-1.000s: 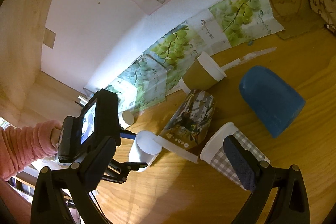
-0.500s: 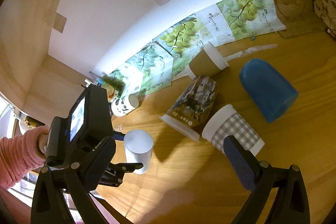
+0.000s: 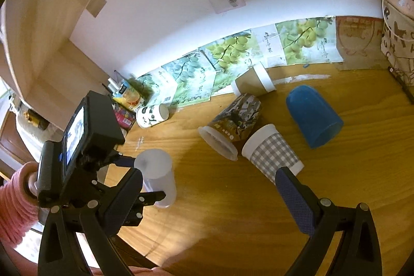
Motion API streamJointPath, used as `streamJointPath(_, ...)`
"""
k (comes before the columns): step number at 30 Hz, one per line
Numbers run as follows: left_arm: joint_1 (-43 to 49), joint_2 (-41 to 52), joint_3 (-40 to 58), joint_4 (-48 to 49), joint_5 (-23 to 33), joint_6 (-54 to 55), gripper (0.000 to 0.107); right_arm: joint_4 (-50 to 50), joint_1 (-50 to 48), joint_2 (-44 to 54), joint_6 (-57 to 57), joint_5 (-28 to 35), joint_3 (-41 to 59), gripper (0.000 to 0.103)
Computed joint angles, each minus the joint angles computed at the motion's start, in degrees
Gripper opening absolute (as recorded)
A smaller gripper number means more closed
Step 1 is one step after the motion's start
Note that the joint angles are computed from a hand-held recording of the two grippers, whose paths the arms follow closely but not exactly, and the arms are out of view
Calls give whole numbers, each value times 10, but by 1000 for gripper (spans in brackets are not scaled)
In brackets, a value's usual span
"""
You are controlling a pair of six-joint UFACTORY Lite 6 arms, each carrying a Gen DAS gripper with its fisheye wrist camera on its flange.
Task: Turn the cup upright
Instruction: 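Lift the white cup with the left gripper and rotate it rim-up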
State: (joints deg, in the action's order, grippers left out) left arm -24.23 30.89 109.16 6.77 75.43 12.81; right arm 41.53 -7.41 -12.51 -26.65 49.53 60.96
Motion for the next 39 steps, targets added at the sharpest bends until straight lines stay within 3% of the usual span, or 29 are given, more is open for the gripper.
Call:
streamJointPath(15, -1, -204, -224, -56, -121, -162, 70, -160, 2, -216, 111, 25, -114, 103)
streamJointPath(28, -56, -382, -402, -68, -156, -270, 70, -170, -72, -381, 114, 152, -159, 103)
streamJointPath(35, -98, -426, -474, -79, -161, -314, 70, -208, -48, -435, 158, 180, -184, 103)
streamJointPath(39, -130, -431, -500, -83, -168, -347, 70, -196, -82, -446, 124, 208, -198, 103)
